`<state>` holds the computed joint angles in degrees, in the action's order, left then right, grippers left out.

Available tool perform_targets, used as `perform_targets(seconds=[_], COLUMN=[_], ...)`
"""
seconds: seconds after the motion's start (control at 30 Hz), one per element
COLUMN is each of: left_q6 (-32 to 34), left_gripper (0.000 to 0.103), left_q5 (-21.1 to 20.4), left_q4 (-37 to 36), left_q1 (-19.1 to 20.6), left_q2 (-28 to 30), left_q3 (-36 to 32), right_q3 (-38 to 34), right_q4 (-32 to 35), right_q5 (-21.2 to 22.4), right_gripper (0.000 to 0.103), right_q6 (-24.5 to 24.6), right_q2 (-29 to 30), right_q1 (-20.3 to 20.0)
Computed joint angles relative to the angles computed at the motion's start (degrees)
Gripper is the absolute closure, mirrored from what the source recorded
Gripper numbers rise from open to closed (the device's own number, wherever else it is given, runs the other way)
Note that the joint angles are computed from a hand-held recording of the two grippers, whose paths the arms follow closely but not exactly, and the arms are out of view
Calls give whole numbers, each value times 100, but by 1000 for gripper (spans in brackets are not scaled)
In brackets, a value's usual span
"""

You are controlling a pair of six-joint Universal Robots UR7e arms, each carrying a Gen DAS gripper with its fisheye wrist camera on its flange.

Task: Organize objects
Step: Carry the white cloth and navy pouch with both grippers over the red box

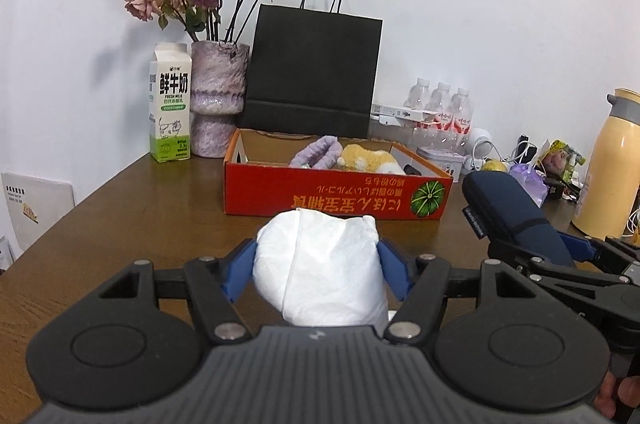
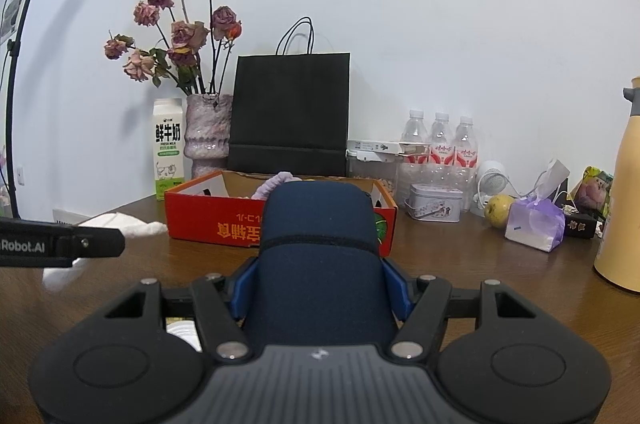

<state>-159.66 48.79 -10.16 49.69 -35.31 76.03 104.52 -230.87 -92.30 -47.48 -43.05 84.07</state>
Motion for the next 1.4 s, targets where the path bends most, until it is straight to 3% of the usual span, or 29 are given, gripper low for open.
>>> perform_targets(seconds=[0.67, 1.4], left_q6=[-26, 133], left_gripper=[35, 36], left_q5=[-66, 51], left_q4=[710, 1855], left_q1=[65, 337], left_q2=[541, 1952], left_q3=[-1342, -4285], right_q3=[-694, -2625], right_q4=[857, 1917], right_q5=[7, -59], right_gripper=[40, 40], right_q6=[108, 145], right_q2=[41, 892], right_q1=[227, 353])
